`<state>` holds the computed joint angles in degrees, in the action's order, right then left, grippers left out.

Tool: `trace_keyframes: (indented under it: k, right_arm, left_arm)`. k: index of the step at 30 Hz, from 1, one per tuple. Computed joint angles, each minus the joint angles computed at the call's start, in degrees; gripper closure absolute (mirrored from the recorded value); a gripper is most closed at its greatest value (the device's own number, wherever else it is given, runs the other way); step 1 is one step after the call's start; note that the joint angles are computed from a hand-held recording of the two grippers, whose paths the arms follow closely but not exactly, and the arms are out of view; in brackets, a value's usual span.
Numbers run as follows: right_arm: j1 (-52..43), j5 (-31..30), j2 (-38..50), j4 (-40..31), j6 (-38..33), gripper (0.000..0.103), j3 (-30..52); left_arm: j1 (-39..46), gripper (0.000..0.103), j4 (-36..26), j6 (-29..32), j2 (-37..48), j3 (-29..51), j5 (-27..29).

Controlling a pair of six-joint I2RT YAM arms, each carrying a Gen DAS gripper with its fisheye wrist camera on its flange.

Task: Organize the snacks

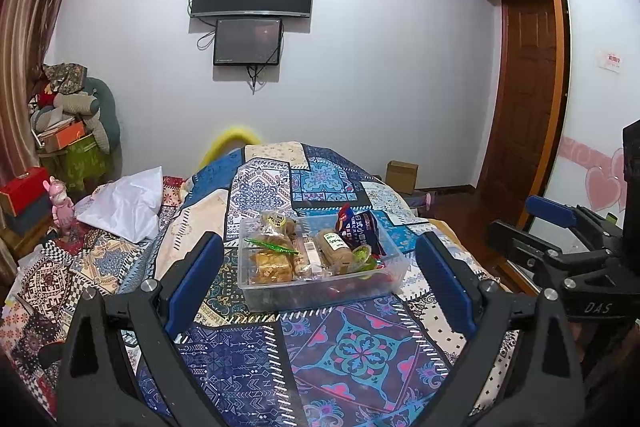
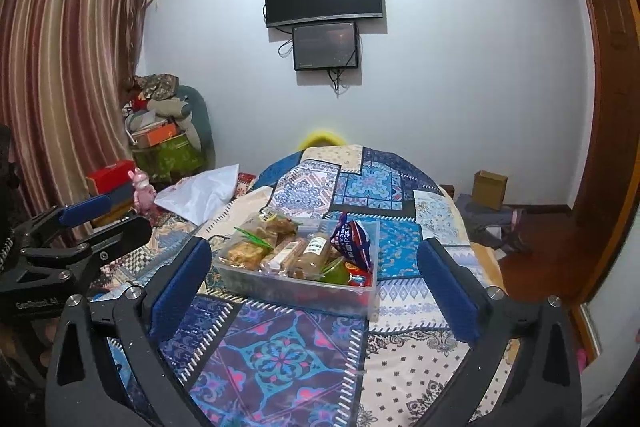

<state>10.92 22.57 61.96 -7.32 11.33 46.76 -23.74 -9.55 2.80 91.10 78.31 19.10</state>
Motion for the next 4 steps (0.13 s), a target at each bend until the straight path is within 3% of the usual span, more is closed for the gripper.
trace_keyframes:
  k: [4]
  right_arm:
    - [-0.26,-0.28,0.15,-0.21,0.24,0.000,0.07]
  left_arm:
    - [-0.10,0.006,0.25,0.04,0.20,-0.10,-0.42]
